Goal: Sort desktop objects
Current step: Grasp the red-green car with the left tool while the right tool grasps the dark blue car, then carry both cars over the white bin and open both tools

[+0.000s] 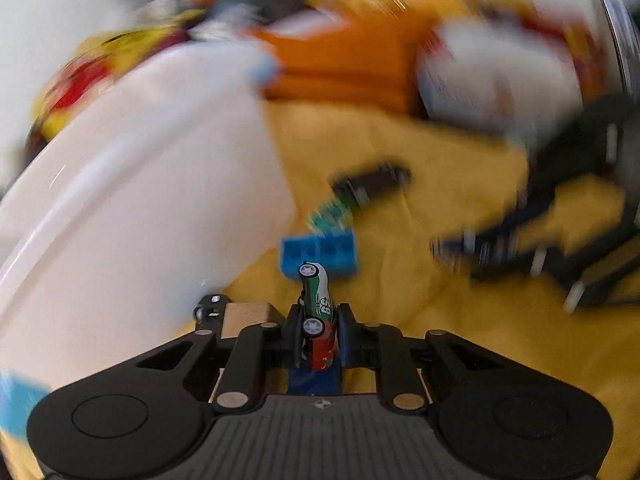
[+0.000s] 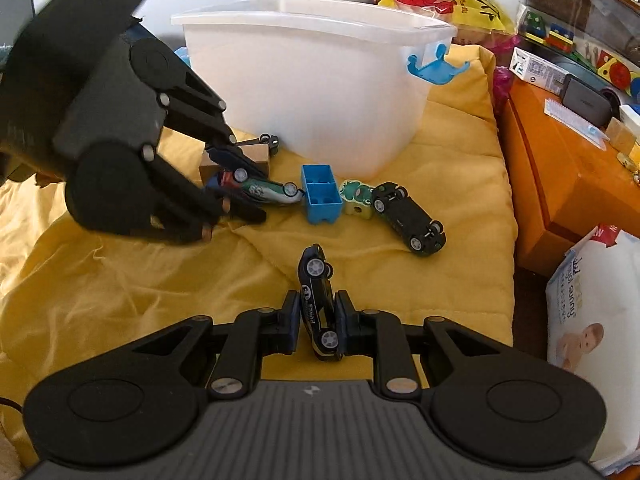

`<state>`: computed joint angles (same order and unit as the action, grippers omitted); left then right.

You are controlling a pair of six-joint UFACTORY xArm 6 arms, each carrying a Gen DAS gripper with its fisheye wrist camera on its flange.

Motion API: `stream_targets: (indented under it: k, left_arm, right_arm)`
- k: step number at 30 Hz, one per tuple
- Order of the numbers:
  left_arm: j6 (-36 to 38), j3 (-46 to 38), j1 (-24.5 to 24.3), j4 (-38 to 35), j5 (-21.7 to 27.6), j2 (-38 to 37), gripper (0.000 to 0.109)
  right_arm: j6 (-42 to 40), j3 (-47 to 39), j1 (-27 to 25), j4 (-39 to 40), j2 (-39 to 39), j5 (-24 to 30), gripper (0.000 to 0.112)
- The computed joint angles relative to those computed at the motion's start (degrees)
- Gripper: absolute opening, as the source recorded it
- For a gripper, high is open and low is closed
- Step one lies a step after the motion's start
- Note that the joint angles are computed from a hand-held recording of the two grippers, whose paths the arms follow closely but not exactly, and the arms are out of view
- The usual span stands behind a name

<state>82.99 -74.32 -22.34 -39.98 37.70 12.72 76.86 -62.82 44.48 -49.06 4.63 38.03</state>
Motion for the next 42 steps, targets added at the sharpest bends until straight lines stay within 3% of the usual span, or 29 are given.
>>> stream_targets:
  k: [2,5,8,12,14,16,18,21,23,25,32,37,39,42]
  left_arm:
    - [-3.90,0.40,2.99,-6.42,4.60,-2.40,0.020]
    - [-12.66,0.46,8.87,-15.55,15.51,-4.39,0.020]
    - [-20.69,4.95,13.78,-19.56,22.86,-6.35,0.020]
    - [-25.95,11.57,15.77,-17.99,19.21,-7.85,0.020]
    - [-27.25,13.23,16.02,-17.52,16.15,-7.77,0.021]
    - [-27.14,15.30,15.58,-17.02,12.23,-8.81,0.028]
    - [-26.78,15.99,15.23,-16.94,10.00,-9.46,0.035]
    - [-23.71,18.30,13.74,-15.47,4.25,-11.94,0.043]
    - [-20.16,20.11,13.27,-14.66,1.39,-14.02,0.044]
    - [-17.13,21.24,12.75,-14.87,0.17,-15.46,0.044]
    - [-8.39,24.37,8.11,-14.69,-7.43,-17.99,0.048]
    - [-10.37,24.18,6.66,-12.39,-10.32,-16.69,0.048]
    - [-11.99,24.00,6.32,-10.42,-11.27,-15.95,0.048]
    - [-12.86,23.82,5.75,-9.05,-12.33,-14.47,0.048]
  right_arm:
    - [-0.19,-0.29,-0.01,-0.08,-0.05,0.17,0.021]
    - [1.30,0.08,0.03,0.11,-0.47,-0.84,0.021]
    - [7.73,2.23,-1.64,0.07,-1.55,-8.85,0.021]
    - [16.72,4.64,-6.01,1.52,0.54,-28.48,0.021]
    - [12.43,4.84,-6.69,9.88,3.03,-34.19,0.021]
    - [8.18,4.83,-6.74,15.60,4.91,-36.74,0.021]
    - [7.84,4.40,-6.94,15.33,5.61,-36.01,0.021]
    - [12.47,4.59,-7.46,10.38,4.59,-33.47,0.031]
    - [12.60,3.83,-6.70,7.55,3.26,-27.37,0.033]
    - [11.92,4.11,-6.42,6.63,2.17,-25.21,0.042]
    - [14.65,2.63,-4.33,1.57,-0.48,-18.46,0.044]
    - [6.14,-5.52,0.11,2.31,3.78,-7.29,0.046]
    - [1.63,-9.84,1.45,6.72,6.84,-1.39,0.046]
    - [0.01,-12.00,1.72,9.21,9.16,0.60,0.047]
